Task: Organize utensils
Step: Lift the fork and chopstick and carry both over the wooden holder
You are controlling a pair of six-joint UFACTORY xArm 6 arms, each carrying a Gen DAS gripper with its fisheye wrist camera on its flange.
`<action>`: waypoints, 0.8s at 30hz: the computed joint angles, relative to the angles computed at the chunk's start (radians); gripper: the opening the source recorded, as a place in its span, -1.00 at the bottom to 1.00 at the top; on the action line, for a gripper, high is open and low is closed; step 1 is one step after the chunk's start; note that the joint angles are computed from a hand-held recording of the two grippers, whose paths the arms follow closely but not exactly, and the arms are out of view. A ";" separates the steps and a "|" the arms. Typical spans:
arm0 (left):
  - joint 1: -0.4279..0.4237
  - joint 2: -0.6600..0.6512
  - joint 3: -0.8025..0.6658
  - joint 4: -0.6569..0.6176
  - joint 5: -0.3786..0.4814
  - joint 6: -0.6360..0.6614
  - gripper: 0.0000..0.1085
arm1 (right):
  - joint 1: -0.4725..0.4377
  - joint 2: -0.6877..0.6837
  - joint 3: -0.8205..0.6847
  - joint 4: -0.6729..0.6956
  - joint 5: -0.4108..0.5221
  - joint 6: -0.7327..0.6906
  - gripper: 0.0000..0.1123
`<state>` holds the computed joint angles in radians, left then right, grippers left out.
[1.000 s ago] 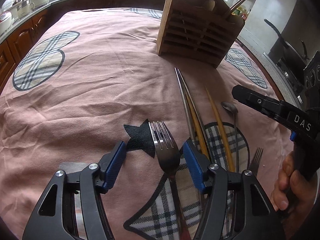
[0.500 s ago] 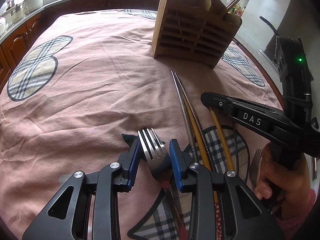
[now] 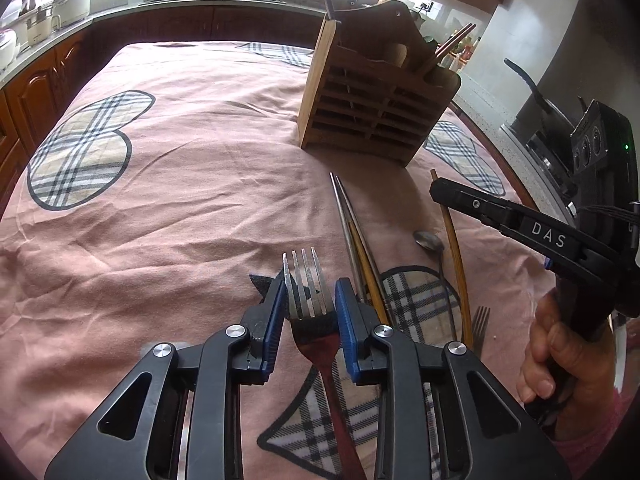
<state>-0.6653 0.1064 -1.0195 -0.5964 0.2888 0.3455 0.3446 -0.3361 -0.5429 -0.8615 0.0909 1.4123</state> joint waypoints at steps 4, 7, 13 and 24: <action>-0.005 -0.048 0.027 -0.025 -0.022 0.023 -0.60 | 0.012 -0.054 0.003 -0.087 0.022 0.090 -0.91; -0.009 -0.086 0.053 -0.050 -0.042 0.044 -0.62 | 0.021 -0.096 0.006 -0.135 0.040 0.141 -0.91; -0.016 -0.148 0.093 -0.102 -0.078 0.089 -0.63 | 0.039 -0.171 0.015 -0.200 0.064 0.205 -0.91; -0.028 -0.227 0.132 -0.231 -0.138 0.191 -0.63 | 0.086 -0.259 0.015 -0.276 0.142 0.271 -0.91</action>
